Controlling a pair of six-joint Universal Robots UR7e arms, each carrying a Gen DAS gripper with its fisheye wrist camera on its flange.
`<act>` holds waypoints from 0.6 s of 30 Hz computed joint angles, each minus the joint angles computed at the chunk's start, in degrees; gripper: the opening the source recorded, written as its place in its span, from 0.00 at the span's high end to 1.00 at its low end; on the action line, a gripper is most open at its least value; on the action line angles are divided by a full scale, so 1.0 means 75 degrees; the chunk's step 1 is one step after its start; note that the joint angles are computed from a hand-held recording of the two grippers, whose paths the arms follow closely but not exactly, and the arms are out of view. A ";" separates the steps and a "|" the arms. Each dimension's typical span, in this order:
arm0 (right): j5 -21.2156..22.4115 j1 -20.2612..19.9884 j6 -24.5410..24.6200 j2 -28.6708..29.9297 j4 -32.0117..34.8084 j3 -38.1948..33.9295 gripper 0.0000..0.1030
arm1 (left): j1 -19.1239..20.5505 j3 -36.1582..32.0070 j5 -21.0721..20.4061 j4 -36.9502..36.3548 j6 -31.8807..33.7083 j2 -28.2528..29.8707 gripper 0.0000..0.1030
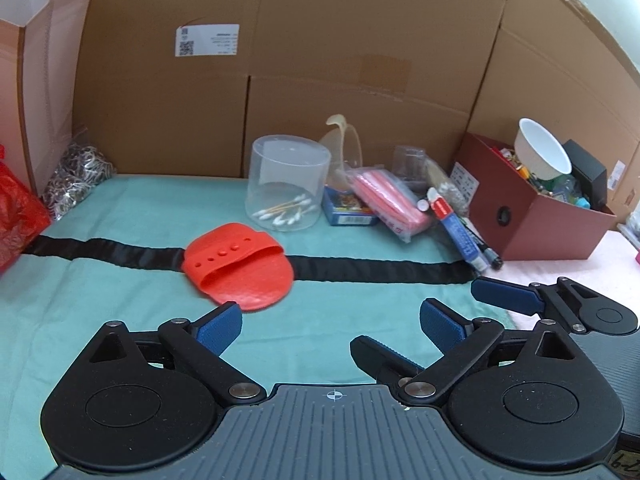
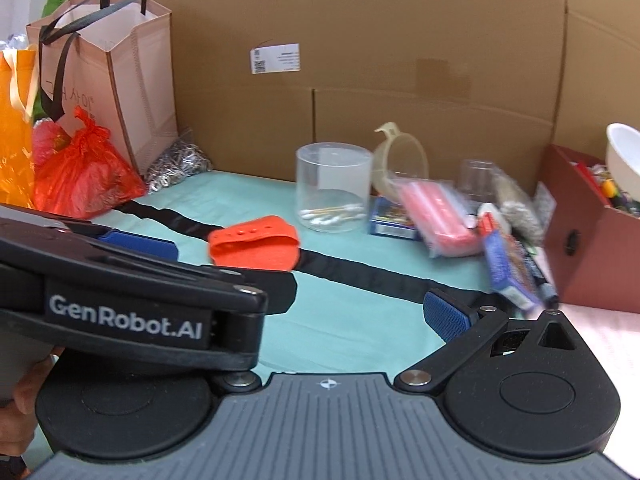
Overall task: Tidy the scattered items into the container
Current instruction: 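Withdraw the right gripper from the red box back over the table, then move the right gripper to the red-orange scrubber mitt and close on it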
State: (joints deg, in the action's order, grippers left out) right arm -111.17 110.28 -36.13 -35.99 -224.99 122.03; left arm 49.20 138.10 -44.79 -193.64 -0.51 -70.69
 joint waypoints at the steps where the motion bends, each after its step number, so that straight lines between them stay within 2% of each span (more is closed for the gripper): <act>1: 0.0066 -0.0012 -0.0013 0.0034 0.0026 -0.0051 0.01 | 0.0066 -0.0037 0.0001 0.0009 0.0016 0.0002 0.05; 11: 0.0298 -0.0102 0.0011 0.0328 0.0841 -0.0681 0.09 | 0.0650 -0.0483 -0.0099 0.0159 0.0183 0.0081 0.10; 18: 0.0386 -0.0123 -0.0120 0.0595 0.1301 -0.1204 0.12 | 0.1259 -0.1142 -0.0286 0.0763 0.0180 0.0260 0.19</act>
State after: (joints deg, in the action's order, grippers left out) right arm -108.27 109.35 -37.03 -31.53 -215.24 113.00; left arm 58.65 129.53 -46.94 -187.92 0.84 -68.75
